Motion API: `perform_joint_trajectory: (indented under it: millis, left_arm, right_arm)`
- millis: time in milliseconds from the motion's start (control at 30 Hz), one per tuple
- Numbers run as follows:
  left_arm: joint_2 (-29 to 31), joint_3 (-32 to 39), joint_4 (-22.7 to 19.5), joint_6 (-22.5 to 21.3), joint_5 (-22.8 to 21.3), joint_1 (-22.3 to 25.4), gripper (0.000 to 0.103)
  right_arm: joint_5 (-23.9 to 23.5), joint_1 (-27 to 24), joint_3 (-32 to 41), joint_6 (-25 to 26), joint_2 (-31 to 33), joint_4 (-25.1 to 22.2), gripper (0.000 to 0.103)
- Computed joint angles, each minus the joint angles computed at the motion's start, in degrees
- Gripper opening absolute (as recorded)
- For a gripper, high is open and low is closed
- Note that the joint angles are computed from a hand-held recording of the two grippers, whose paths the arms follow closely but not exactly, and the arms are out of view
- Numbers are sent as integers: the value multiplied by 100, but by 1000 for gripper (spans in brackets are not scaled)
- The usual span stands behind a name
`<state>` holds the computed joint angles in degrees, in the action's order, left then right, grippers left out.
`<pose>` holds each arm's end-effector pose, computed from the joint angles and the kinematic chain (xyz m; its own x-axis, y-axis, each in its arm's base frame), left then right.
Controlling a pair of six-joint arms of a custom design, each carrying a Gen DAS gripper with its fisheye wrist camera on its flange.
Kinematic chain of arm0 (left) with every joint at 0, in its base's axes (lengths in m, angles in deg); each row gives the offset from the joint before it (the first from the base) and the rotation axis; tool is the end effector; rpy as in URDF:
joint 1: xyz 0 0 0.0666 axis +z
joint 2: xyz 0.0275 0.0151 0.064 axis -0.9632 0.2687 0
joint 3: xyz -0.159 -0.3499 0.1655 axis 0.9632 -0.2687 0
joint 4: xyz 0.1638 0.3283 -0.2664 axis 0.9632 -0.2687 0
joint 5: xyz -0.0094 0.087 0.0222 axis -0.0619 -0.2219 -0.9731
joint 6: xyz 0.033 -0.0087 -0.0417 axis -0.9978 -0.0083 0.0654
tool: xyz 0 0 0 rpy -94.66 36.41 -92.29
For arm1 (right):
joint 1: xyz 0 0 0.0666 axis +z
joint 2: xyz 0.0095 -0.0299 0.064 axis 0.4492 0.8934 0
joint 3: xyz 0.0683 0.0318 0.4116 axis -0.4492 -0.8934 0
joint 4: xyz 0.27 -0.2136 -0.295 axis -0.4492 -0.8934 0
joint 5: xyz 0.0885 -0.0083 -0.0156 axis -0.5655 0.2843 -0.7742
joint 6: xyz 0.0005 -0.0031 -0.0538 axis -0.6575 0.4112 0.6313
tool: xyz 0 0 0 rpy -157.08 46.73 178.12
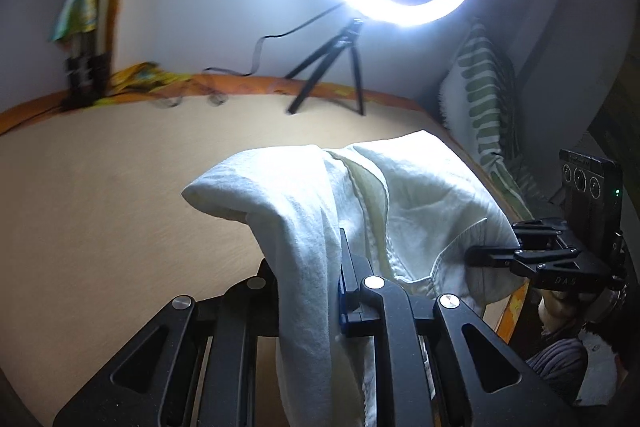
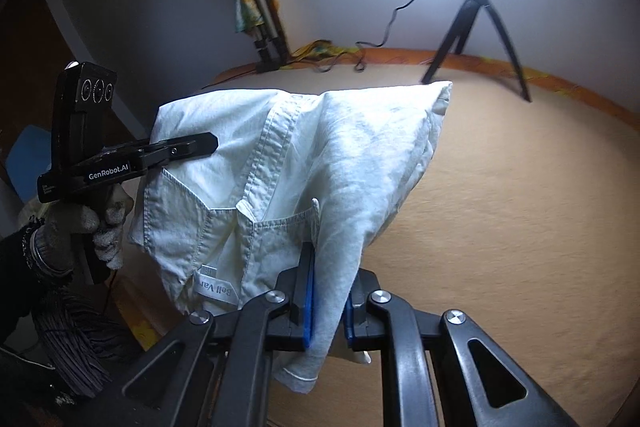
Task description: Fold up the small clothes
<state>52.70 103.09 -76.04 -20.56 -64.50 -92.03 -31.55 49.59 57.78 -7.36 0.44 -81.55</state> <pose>0.4205 -0.1398 0.5719 -0.7057 -0.1329 -0.6960 0.1831 0.9147 -0.3603 0.4997 0.2282 0.5720 -0.7258 -0.4640 -0.5078 -0.6623 0.6709 0.3335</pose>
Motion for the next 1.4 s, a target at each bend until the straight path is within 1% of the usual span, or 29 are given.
perform_joint_trajectory:
  millis: [167,267,467,567,667,833,933,1033,1067,1133,1200,1233,1267,1300,1333,1367,1400]
  left_arm:
    - [625,521,219,-64,-84,-416,14]
    - [1119,958,335,-124,-117,-654,14]
    - [1946,1689,463,-36,-31,-914,14]
    - [2337,2037,459,15,9,-1028,14]
    - [2570,2260,419,5,-15,-1097,14]
    - [2905,2642,338,-12,-51,-1177,14]
    - [3056,2832,257,-119,-171,-1235,14]
    - [3208,3051,68,-202,-323,-1289,14]
    - [3270,3153,-66,-251,-419,-1312,17]
    - [3350,3261,-183,-344,-554,-1346,19]
    - [3376,3304,-267,-450,-691,-1376,26]
    - [3384,3325,-330,-519,-767,-1389,28]
    - [3408,3378,-442,-580,-881,-1405,41]
    - [3445,3447,-551,-610,-1011,-1419,64]
    - [3440,3453,-595,-628,-1171,-1432,70]
    - [3377,3371,-504,-641,-1326,-1441,72]
    - [3312,3301,-414,-642,-1349,-1432,72]
  right_arm:
    - [177,-479,172,203,118,-52,9]
    - [251,-775,279,259,236,3,9]
    - [444,-1274,504,434,528,101,9]
    - [546,-1466,642,560,715,124,9]
    - [574,-1644,779,637,906,116,9]
    - [609,-1828,828,757,1051,196,9]
    - [691,-1941,838,803,1104,210,9]
    - [886,-2024,799,798,1122,264,9]
    - [964,-2055,772,773,1110,286,10]
    - [1072,-2095,754,682,1116,285,13]
    - [1108,-2132,720,689,1101,272,16]
    - [1158,-2137,698,707,1080,287,22]
    - [1265,-2128,658,707,1044,352,27]
    - [1322,-2134,619,692,1003,416,31]
    - [1305,-2150,613,635,986,432,39]
    - [1258,-2173,608,559,970,443,42]
    - [1178,-2204,612,468,954,441,45]
